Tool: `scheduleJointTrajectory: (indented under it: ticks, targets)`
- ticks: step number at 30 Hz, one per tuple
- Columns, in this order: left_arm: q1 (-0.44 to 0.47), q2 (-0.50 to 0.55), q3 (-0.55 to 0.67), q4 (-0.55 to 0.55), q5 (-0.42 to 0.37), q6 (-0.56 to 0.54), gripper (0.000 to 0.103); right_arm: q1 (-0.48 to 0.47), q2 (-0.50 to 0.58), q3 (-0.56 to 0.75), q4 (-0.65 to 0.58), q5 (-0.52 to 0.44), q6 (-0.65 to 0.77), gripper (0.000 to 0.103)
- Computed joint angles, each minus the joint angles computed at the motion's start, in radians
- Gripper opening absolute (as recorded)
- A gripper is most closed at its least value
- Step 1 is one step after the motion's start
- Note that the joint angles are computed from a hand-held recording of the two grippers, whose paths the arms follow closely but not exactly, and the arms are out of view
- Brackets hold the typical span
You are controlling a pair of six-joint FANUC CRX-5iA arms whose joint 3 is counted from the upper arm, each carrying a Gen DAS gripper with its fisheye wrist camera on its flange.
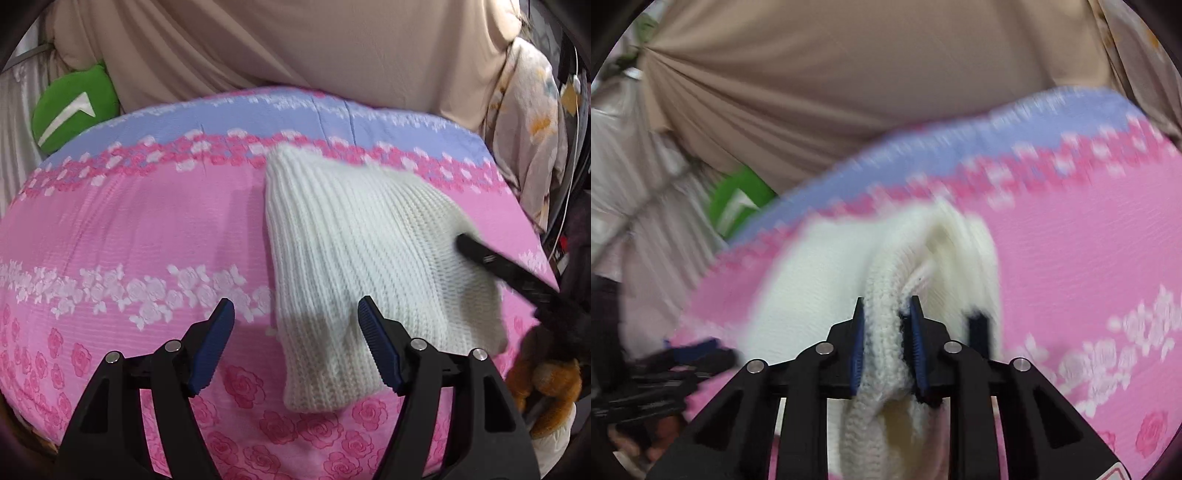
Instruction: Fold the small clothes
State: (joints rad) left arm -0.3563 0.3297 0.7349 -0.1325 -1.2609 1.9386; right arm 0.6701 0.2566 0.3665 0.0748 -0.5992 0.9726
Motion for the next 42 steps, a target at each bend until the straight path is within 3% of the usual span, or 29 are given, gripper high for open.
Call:
scheduleJointTrajectory:
  ticks: [1, 3, 5, 7, 10, 13, 15, 18, 21, 22, 24, 28, 32, 37, 39, 42]
  targets:
    - [0.002, -0.008, 0.0, -0.001, 0.018, 0.006, 0.067, 0.005, -0.041, -0.047, 0.014, 0.091, 0.004, 0.019]
    - [0.004, -0.011, 0.005, 0.002, 0.037, 0.01, 0.067, -0.006, -0.083, -0.093, -0.026, 0.182, 0.028, 0.019]
    - [0.003, 0.008, 0.026, 0.012, 0.035, -0.005, 0.067, -0.012, -0.057, -0.095, 0.083, 0.102, -0.111, 0.019]
    - [0.003, 0.049, 0.059, 0.034, 0.006, -0.028, 0.067, -0.022, 0.026, -0.055, 0.162, -0.083, -0.205, 0.018]
    - [-0.008, 0.102, 0.095, 0.031, -0.036, -0.034, 0.067, -0.049, -0.012, -0.084, 0.028, -0.042, -0.178, 0.018]
    - [-0.019, 0.114, 0.099, 0.009, -0.037, -0.028, 0.069, -0.017, -0.086, -0.17, 0.181, 0.023, -0.273, 0.018]
    - [-0.022, 0.115, 0.108, 0.003, -0.046, -0.022, 0.069, -0.005, -0.12, -0.212, 0.23, 0.027, -0.307, 0.025]
    - [-0.018, 0.088, 0.086, 0.021, -0.032, -0.013, 0.068, 0.003, -0.132, -0.206, 0.148, -0.066, -0.237, 0.038]
    - [-0.03, 0.073, 0.075, 0.038, -0.019, -0.037, 0.071, -0.006, -0.133, -0.202, 0.006, -0.079, -0.145, 0.042]
    - [-0.035, 0.075, 0.073, 0.047, -0.016, -0.051, 0.071, 0.002, -0.126, -0.205, 0.012, -0.085, -0.144, 0.041]
    - [-0.051, 0.096, 0.098, 0.031, -0.045, -0.062, 0.071, 0.03, -0.12, -0.216, 0.083, -0.097, -0.165, 0.013]
    - [-0.074, 0.122, 0.132, -0.043, -0.13, -0.061, 0.065, 0.072, -0.2, -0.304, 0.174, 0.004, -0.213, 0.011]
    - [-0.068, 0.107, 0.09, -0.044, -0.136, -0.055, 0.066, 0.065, -0.133, -0.272, 0.136, -0.126, -0.207, 0.01]
    - [-0.079, 0.108, 0.089, -0.056, -0.144, -0.048, 0.066, 0.072, -0.176, -0.31, 0.159, -0.059, -0.25, 0.012]
    - [-0.08, 0.105, 0.089, -0.052, -0.143, -0.046, 0.066, 0.08, -0.197, -0.328, 0.217, -0.037, -0.298, 0.018]
    - [-0.085, 0.086, 0.079, -0.066, -0.128, -0.04, 0.066, 0.084, -0.207, -0.332, 0.304, -0.009, -0.341, 0.018]
